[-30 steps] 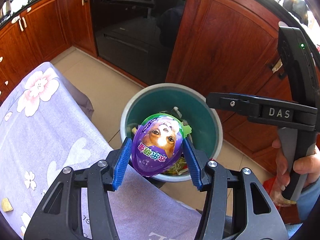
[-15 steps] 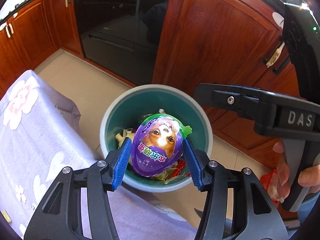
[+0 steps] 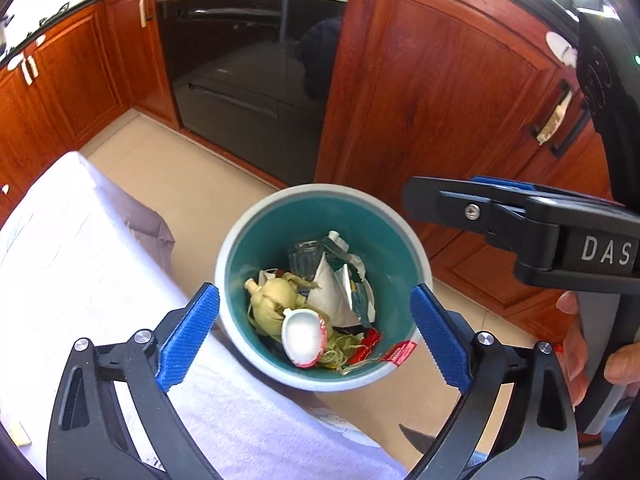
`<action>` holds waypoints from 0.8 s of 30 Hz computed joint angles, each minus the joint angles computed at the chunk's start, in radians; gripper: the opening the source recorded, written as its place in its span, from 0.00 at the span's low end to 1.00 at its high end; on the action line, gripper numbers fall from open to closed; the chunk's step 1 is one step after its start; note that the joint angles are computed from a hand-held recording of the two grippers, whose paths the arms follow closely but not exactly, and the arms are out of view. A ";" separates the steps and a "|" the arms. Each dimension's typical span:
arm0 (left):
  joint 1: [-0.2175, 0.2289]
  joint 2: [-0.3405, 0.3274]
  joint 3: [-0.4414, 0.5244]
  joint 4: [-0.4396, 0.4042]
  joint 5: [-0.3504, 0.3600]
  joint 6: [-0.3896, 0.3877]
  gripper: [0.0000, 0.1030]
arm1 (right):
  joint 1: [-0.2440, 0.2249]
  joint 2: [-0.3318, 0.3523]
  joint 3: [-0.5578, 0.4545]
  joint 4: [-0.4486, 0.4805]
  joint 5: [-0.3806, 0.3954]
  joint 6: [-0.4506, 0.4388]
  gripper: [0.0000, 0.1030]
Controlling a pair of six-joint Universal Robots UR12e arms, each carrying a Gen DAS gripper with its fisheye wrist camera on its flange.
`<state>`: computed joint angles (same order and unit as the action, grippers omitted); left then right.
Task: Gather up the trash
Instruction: 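Move both tools back over the table toward the orange peel and paper strip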
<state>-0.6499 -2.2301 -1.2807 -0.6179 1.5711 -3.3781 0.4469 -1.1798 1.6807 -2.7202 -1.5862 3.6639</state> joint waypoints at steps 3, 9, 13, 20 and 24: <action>0.007 0.011 -0.014 0.008 -0.004 -0.018 0.94 | 0.006 0.000 -0.004 0.007 -0.008 -0.003 0.84; 0.009 0.035 -0.049 0.033 0.002 -0.035 0.95 | 0.020 -0.003 -0.010 0.015 -0.026 -0.004 0.84; 0.009 0.060 -0.088 0.064 0.009 -0.039 0.95 | 0.031 -0.005 -0.014 0.016 -0.034 -0.003 0.84; 0.015 0.120 -0.171 0.104 0.034 -0.057 0.95 | 0.062 -0.001 -0.033 0.014 -0.040 -0.013 0.84; 0.022 0.160 -0.232 0.130 0.053 -0.074 0.95 | 0.084 0.005 -0.045 0.015 -0.037 -0.017 0.84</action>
